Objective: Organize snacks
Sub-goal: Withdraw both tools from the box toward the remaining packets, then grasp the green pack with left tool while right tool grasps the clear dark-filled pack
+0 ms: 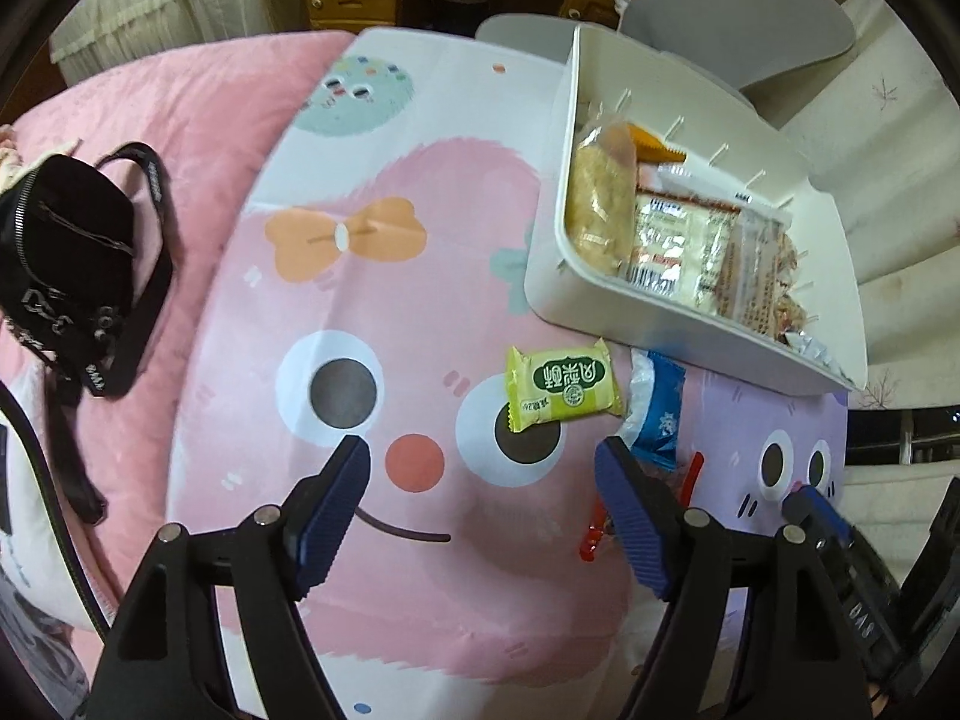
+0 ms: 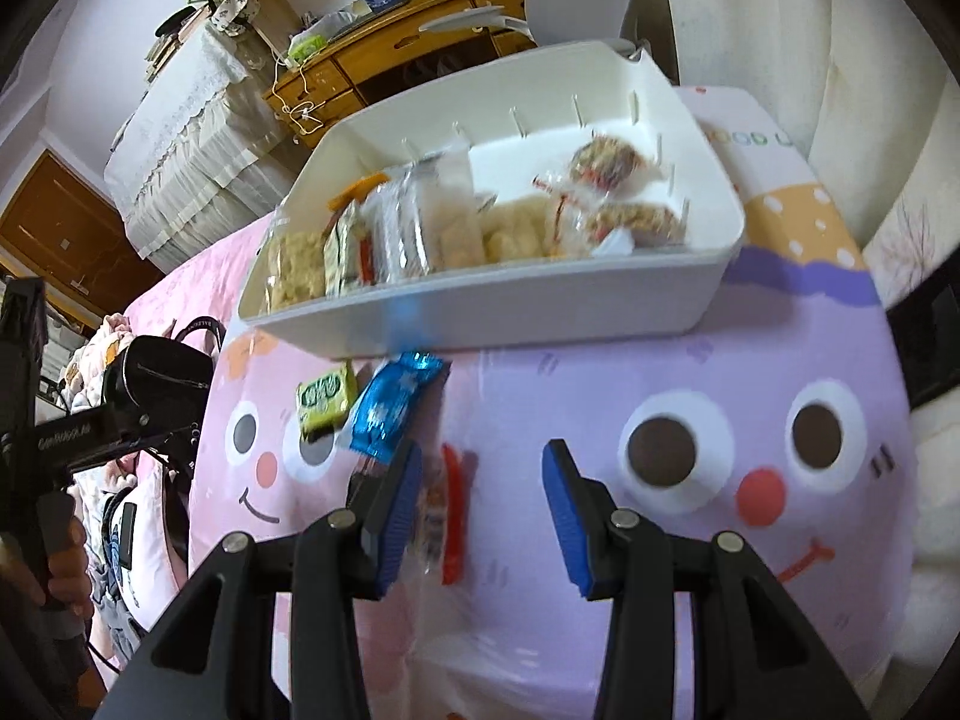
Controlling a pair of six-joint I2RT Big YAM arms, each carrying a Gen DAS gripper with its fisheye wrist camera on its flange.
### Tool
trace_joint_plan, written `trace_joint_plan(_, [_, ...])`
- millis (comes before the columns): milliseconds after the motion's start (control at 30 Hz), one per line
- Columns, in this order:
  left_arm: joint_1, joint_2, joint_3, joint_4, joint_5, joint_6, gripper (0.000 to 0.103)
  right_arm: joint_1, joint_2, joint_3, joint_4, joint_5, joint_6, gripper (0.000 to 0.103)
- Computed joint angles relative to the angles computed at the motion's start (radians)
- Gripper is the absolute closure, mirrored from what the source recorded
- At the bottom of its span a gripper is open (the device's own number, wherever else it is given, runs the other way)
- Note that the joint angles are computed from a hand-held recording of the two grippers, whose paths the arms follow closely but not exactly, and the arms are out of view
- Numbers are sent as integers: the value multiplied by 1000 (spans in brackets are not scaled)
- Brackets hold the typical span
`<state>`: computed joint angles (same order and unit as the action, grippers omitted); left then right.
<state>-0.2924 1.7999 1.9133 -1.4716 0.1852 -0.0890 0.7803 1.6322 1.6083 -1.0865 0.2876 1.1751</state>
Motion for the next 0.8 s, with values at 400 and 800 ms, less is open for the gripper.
trace_joint_plan(400, [-12, 69, -30, 29, 41, -1, 24, 97, 95, 33, 17, 102, 22, 57])
trace_joint_plan(800, [-60, 148, 36, 5, 21, -39, 20, 130, 197, 97, 47, 198, -64, 37])
